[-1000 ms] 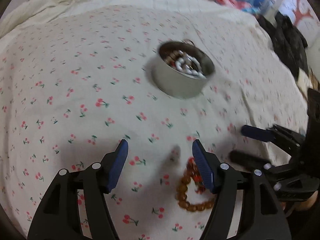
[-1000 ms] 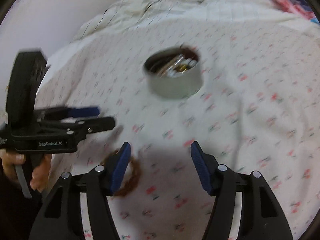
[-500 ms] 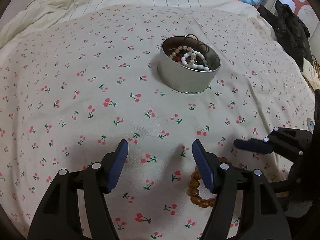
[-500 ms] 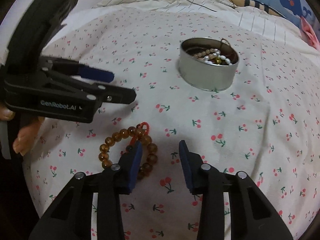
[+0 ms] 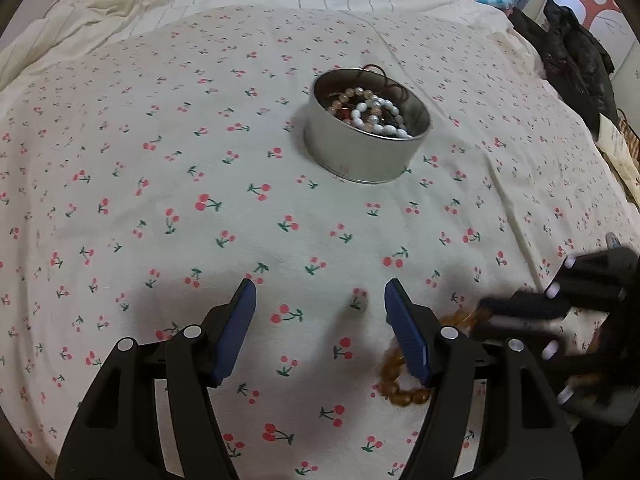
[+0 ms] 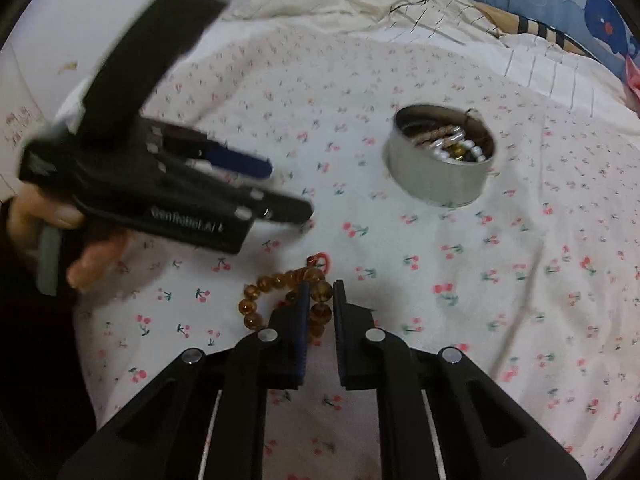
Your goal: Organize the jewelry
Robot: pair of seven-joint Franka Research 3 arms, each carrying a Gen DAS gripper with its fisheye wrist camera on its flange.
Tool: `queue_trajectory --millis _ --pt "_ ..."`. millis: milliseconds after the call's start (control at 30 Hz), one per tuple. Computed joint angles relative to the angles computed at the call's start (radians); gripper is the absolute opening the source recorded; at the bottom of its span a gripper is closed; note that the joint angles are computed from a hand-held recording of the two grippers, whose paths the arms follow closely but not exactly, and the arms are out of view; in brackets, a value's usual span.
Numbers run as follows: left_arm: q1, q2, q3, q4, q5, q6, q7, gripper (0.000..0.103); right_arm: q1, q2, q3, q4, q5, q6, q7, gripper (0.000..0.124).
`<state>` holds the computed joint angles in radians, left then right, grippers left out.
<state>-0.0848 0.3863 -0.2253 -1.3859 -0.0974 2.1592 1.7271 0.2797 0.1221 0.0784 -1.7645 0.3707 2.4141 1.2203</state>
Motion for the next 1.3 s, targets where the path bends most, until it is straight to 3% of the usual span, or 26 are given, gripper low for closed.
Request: queue_trajectory --millis 100,200,300,400,500,600,633,667,700,733,867,1000,1100,1167,1300 --pt "0.0 0.004 -0.005 0.002 -0.004 -0.018 0.01 0.063 -0.004 -0.01 -0.025 -0.011 -0.081 0.011 0.08 0.012" --pt "0.013 0.017 -0.03 0.021 -0.059 -0.071 0.072 0.064 -0.009 0.008 -0.044 0.008 -0.19 -0.025 0.181 0.012" --pt "0.012 0.015 -0.042 0.015 -0.093 -0.087 0.128 0.064 -0.021 0.029 -0.048 0.034 -0.212 -0.08 0.228 0.013" --pt "0.022 0.03 -0.048 0.028 -0.165 -0.093 0.124 0.068 -0.031 0.038 -0.047 0.046 -0.203 -0.094 0.246 0.046" --pt "0.029 0.056 -0.057 0.054 -0.227 -0.103 0.11 0.069 -0.025 0.045 -0.042 0.049 -0.231 -0.11 0.244 0.049" --pt "0.002 0.063 -0.045 0.049 -0.183 -0.082 0.097 0.068 -0.012 0.045 -0.039 0.036 -0.267 -0.092 0.265 0.048" --pt "0.0 0.064 -0.046 0.048 -0.18 -0.081 0.093 0.066 -0.012 0.044 -0.04 0.033 -0.266 -0.082 0.271 0.036" --pt "-0.003 0.06 -0.046 0.039 -0.176 -0.072 0.092 0.046 -0.013 0.048 -0.04 0.031 -0.261 -0.075 0.274 0.018" --pt "-0.006 0.067 -0.048 0.048 -0.171 -0.083 0.093 0.03 -0.013 0.05 -0.04 0.034 -0.261 -0.076 0.274 0.013" --pt "0.001 0.085 -0.056 0.077 -0.187 -0.126 0.102 0.007 -0.01 0.048 -0.041 0.032 -0.275 -0.071 0.281 0.012" --pt "-0.003 0.056 -0.049 0.046 -0.168 -0.085 0.125 0.006 -0.003 0.046 -0.059 0.035 -0.352 -0.066 0.344 0.012" --pt "0.0 0.04 -0.013 0.034 -0.13 -0.002 0.046 0.006 -0.021 0.037 -0.063 0.026 -0.352 -0.061 0.374 0.012" --pt "0.006 0.064 -0.009 0.069 -0.113 -0.037 0.006 0.007 -0.025 0.052 -0.056 0.047 -0.339 -0.093 0.363 0.016" --pt "-0.005 0.095 -0.008 0.108 -0.078 -0.088 -0.014 0.01 -0.032 0.054 -0.049 0.046 -0.3 -0.094 0.341 0.03" --pt "-0.026 0.115 -0.011 0.126 -0.027 -0.094 -0.031 0.018 -0.023 0.048 -0.05 0.032 -0.32 -0.089 0.338 0.031"
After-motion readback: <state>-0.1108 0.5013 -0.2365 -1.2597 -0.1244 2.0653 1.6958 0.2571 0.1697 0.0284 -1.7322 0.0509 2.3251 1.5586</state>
